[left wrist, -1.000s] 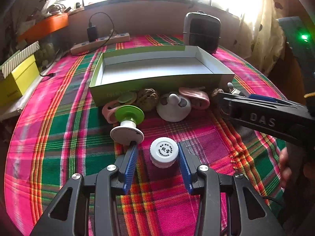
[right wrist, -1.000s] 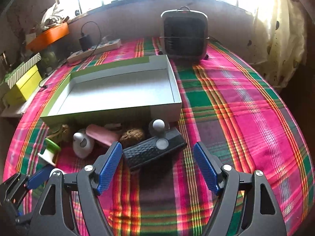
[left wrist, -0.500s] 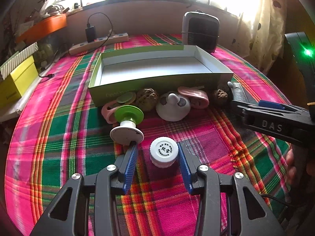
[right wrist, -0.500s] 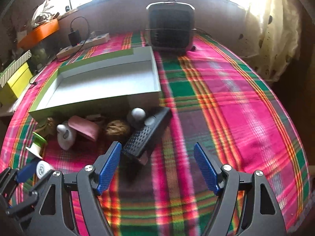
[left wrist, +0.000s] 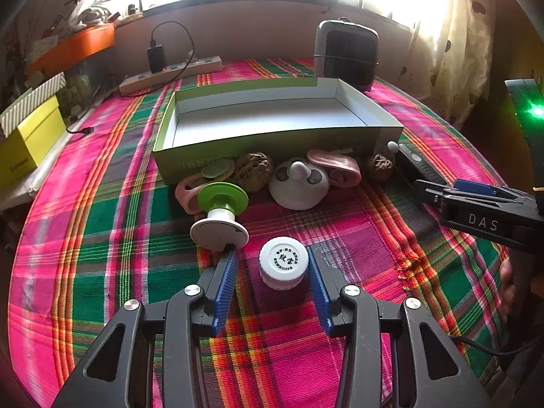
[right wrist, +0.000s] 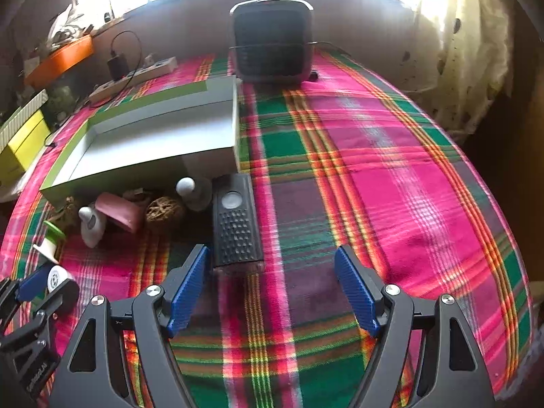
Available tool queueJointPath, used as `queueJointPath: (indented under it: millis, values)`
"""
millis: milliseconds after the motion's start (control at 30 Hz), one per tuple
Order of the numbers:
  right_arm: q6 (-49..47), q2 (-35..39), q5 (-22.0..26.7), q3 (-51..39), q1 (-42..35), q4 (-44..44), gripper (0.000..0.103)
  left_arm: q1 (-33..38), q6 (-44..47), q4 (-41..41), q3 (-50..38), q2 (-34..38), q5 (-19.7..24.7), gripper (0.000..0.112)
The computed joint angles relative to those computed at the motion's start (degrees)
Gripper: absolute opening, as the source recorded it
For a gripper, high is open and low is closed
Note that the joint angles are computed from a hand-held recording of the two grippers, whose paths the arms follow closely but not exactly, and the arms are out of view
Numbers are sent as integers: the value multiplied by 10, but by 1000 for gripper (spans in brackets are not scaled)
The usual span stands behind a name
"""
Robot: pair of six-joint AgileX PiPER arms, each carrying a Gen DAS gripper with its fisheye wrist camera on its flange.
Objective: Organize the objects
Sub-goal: 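Move right tool toward the black remote while left tool lines up on the white jar, then close right tool on the black remote while left tool closes on the white jar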
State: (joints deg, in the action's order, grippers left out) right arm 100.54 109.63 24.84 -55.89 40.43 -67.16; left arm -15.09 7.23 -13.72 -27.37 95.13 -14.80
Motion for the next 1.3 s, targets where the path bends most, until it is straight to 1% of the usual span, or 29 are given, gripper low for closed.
queueJointPath:
  millis: [133, 200, 333, 367, 467, 633, 667, 700, 767, 867, 900, 1067, 1100, 1133, 1300]
  values:
    - [-21, 6, -10, -7, -6, -2, 76, 0, -7, 3, 0, 0, 0, 38]
    - [-30, 8, -26, -10, -15, -6, 76, -1, -14, 5, 1, 1, -1, 38]
    - [-57, 15, -33, -20, -23, 3, 76, -1, -16, 1, -1, 0, 5, 38]
    - [-59, 15, -33, -20, -24, 2, 74, -3, -7, -9, -1, 0, 6, 38]
    - [-55, 13, -31, -17, -24, -7, 65, 4, -36, 20, -2, 0, 6, 38]
    - [-35, 7, -45, -8, -30, -31, 54, 1, -13, -6, -2, 0, 7, 38]
    - [-29, 6, -46, -6, -30, -37, 50, 3, -12, -5, -3, 0, 9, 38]
    - [-20, 5, -49, -3, -31, -44, 46, 3, -1, -16, -4, -1, 10, 36]
    - [-11, 2, -51, 1, -31, -52, 42, 2, 27, -47, -5, -1, 10, 32]
    - [7, -1, -57, 7, -31, -69, 36, 9, 28, -46, -4, -4, 13, 27]
    - [9, -1, -58, 8, -31, -71, 34, 10, 30, -49, -4, -4, 14, 26]
    - [21, -3, -62, 11, -32, -81, 30, 13, 22, -37, -3, -6, 15, 25]
    - [23, -3, -62, 12, -32, -83, 29, 10, 29, -48, -5, -5, 15, 25]
    - [25, -4, -62, 12, -32, -85, 29, 13, 16, -35, -4, -6, 16, 25]
    - [30, -4, -65, 14, -33, -90, 29, 9, 28, -49, -6, -6, 19, 25]
